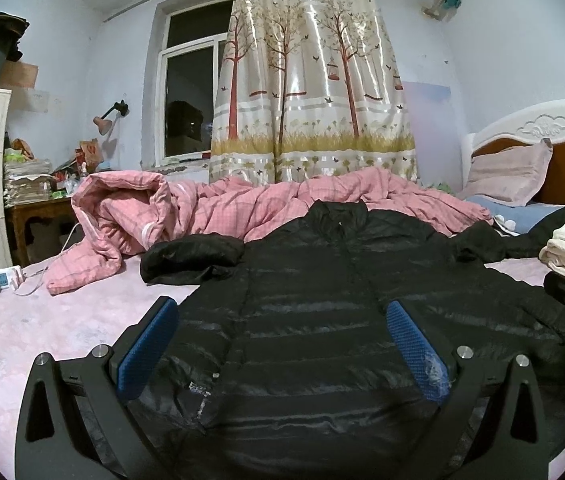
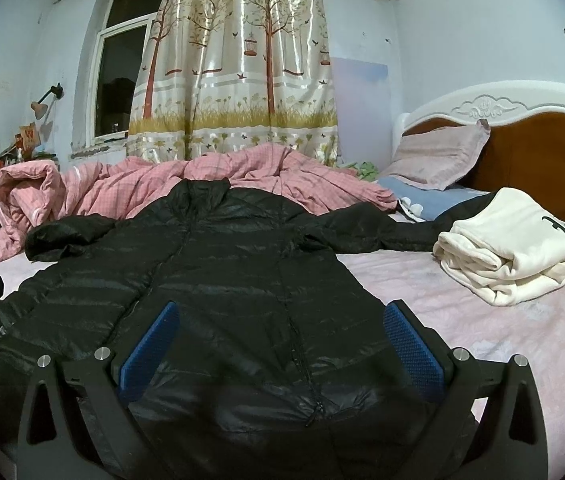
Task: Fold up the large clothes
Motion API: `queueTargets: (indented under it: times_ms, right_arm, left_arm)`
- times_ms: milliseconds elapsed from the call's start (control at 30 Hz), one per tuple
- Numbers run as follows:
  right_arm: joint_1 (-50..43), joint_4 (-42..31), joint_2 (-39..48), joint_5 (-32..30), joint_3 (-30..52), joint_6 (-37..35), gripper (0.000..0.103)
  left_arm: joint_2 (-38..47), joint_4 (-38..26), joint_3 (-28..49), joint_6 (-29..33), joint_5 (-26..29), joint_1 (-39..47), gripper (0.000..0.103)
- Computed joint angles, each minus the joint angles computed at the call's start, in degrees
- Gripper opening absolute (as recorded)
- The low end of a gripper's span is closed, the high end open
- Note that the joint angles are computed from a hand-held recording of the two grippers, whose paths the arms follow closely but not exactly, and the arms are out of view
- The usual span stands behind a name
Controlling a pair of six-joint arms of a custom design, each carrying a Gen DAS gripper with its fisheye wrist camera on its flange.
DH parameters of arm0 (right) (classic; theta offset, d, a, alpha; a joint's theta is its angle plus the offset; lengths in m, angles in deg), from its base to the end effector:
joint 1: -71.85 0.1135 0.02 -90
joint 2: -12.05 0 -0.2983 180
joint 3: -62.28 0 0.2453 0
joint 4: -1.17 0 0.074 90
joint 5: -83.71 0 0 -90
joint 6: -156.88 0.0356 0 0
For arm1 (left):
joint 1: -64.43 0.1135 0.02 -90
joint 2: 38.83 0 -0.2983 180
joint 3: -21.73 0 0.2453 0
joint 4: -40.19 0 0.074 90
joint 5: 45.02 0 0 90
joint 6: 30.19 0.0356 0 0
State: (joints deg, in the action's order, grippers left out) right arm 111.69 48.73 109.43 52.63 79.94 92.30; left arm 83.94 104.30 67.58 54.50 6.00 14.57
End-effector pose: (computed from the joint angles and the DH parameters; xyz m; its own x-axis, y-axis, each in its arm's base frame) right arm 0.1580 0.0921 0.1188 -0.2721 0.0615 -0.9603 0.3795 0.9239 -0.0484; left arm 0.2338 -0.2425 0.1028 -0.1607 0.0790 -0.9838 0.1848 0.9816 0.0486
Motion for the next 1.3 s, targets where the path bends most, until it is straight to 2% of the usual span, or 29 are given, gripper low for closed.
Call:
queueTargets:
  times_ms: [133,400,533,667,833,900,1300]
  right_arm:
    - [0.00,0.58,0.43,0.07,-0.08,0.06,0.103]
    - [0.68,1.84,2.12,-0.88,-0.10,0.03,0.103]
    - [0.24,0.72,1.02,-1.32,0.04,0.00,0.103]
    - [1.64,-0.35,1.83,0.63,0.47,1.88,0.103]
    - [1.28,-0.67,0.98,0.25,0.27,1.54,0.103]
    - [1.10,-0.96,0.68,0.13,0.31,1.42,0.103]
    - [2.30,1.56,1.28,2.21,0.26,-2.34,0.103]
  left_arm:
    - [0.60,4.53,-1.96,0.50,-0.24,0.16,0.103]
    - [-0.33,3.61,-2.73,-0.49,-0.68,0.02,0.103]
    - [-0.35,5.33,-3.67,-0.34,0.07,-0.03,0.103]
    - [-0.46,4.63,-3.28,-0.19,-2.35,-0.73,0.103]
    - [-0.53,3.90,-2.81,-0.21,-2.91,-0.94,0.103]
    - [-0.62,2.77,-2.37,-0.89,-5.68,-1.43,0.103]
    - [-3.04,2.97,-4.45,-0.54,-1.39,-1.49,0.103]
